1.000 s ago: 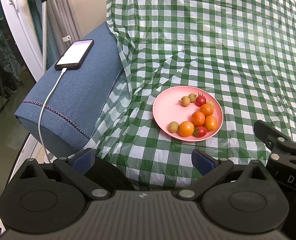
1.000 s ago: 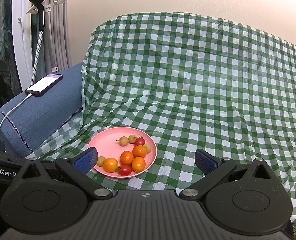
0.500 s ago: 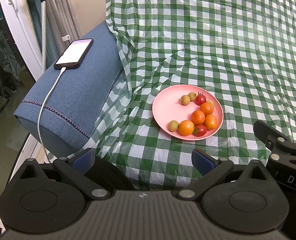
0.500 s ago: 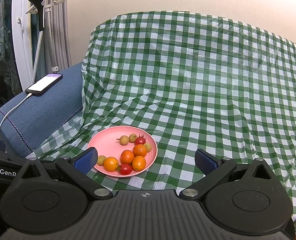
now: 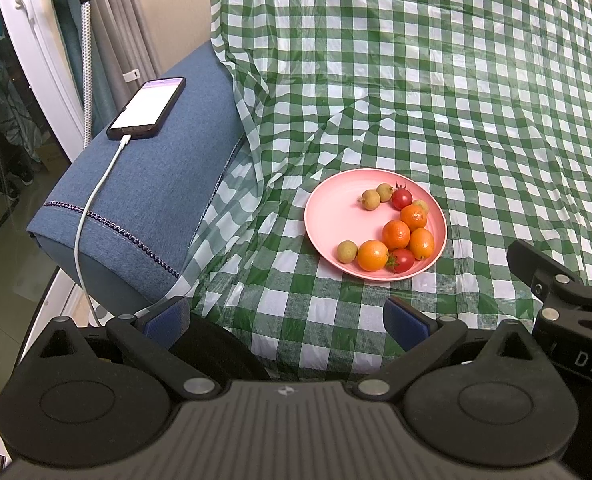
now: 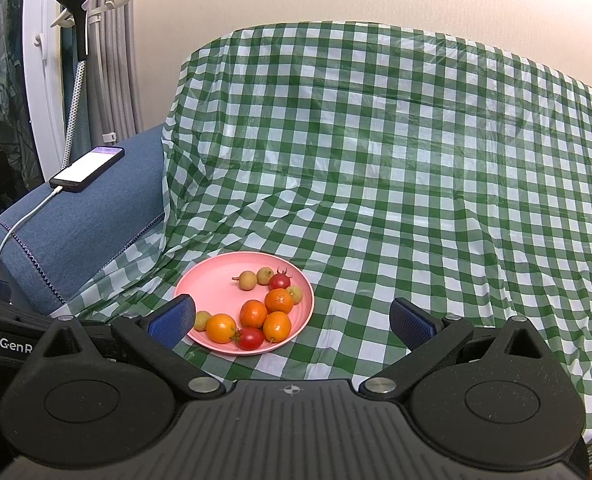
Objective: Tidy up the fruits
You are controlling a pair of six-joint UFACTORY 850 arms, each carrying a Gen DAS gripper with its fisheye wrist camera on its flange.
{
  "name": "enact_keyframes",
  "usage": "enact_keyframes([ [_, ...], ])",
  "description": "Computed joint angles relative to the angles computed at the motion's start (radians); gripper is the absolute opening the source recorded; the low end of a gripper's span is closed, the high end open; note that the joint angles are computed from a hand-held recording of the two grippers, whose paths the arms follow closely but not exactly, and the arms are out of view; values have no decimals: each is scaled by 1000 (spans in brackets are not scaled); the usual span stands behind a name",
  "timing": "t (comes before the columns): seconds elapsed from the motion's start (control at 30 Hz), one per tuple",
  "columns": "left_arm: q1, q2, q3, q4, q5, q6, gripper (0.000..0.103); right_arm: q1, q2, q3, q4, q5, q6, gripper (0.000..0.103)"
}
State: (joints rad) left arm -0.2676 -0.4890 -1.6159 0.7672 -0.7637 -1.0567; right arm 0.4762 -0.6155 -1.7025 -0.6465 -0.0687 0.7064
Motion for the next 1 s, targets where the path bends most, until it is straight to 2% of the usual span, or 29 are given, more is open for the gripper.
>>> enact_keyframes([
  [0.23,2,0,2,-3,5,5,103,0,0,-1,-5,-1,6,102],
  [0.33,2,2,6,3,9,4,103,-1,2,5,-137,3,141,102],
  [0.47,4,3,9,3,13,7,103,-1,1,6,-204,4,212,102],
  [0.6,4,5,12,6,17,9,103,3,-1,4,-366,-2,381,102],
  [0.93,4,5,11,5,19,9,103,3,-2,1,-361,-3,374,102],
  [1.0,4,6,12,5,22,9,103,2,1,6,-410,-1,422,102],
])
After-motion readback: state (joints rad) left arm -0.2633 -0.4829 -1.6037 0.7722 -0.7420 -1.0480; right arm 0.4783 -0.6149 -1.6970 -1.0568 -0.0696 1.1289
